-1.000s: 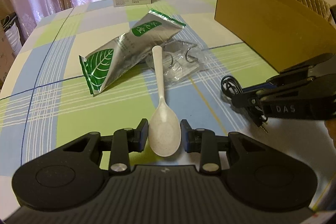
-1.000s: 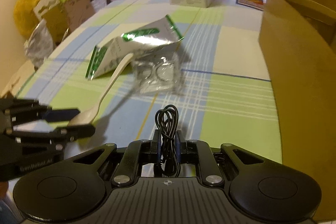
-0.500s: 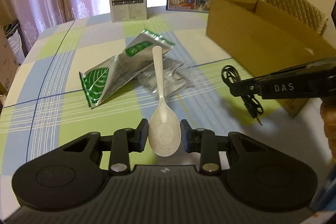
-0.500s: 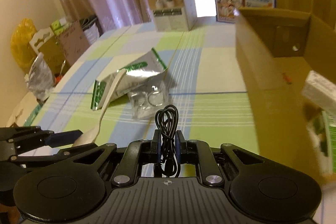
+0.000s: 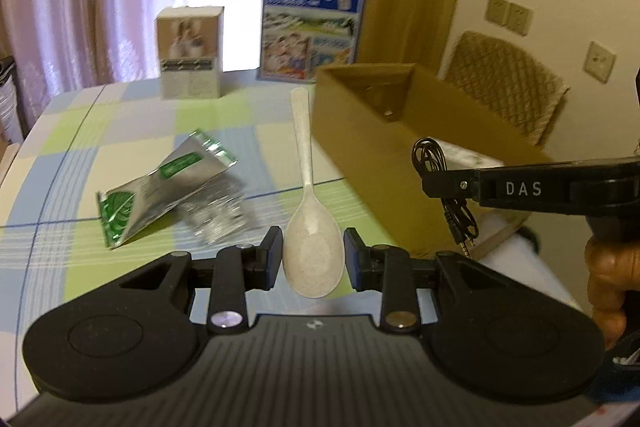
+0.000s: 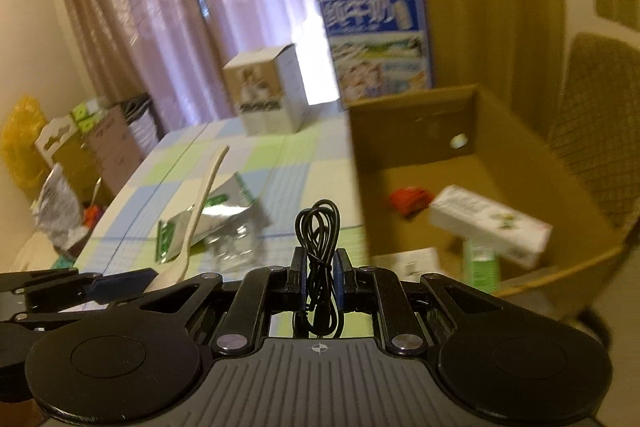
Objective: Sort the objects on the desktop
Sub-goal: 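Carry the spoon with the left tool while the right tool carries the cable to the box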
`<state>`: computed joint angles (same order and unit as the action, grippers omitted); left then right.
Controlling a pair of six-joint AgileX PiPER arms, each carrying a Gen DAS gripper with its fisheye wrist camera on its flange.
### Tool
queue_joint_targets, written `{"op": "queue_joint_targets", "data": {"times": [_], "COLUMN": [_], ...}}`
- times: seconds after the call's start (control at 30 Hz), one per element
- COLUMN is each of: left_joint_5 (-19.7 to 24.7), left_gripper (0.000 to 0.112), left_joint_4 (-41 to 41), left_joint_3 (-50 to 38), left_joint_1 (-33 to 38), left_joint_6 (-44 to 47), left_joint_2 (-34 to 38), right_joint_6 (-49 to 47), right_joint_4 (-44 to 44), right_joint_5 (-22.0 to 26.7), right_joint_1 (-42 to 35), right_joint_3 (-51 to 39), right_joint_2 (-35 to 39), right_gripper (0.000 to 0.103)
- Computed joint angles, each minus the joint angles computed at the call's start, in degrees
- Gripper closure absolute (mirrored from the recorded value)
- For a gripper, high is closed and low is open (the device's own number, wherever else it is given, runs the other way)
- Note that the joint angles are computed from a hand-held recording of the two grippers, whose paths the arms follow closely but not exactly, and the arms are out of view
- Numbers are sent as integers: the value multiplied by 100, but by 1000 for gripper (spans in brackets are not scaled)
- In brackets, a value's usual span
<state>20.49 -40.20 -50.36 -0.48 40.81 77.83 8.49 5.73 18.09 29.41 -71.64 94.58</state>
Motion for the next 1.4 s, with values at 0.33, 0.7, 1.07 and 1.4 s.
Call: {"op": "queue_joint_targets", "data": {"times": [0.33,0.7,1.07,1.4], "left_joint_5": [-99,-65,34,95], "left_gripper": [85,85,85,85], "left_joint_4": [1941,3141,3419,3046], "left_joint_3": [-662,-1523,-2177,-2612], "left_joint_1": [-1411,-2298,-2463,-2322], "left_joint_6": [-2484,-3915,-4288,-3970], "left_joint_2": [121,838,1553,1994], "right_joint_6": [-621,-2120,-2915,-2992], "right_joint_4": [274,1535,2212,2222], "right_joint_5": [97,209,274,325], "right_joint_1": [-980,-1732,-1966,-1985], "right_joint_3": [324,250,-38,-328], "right_joint_2": [-691,-687,-209,119], "right_gripper": [93,93,93,93]}}
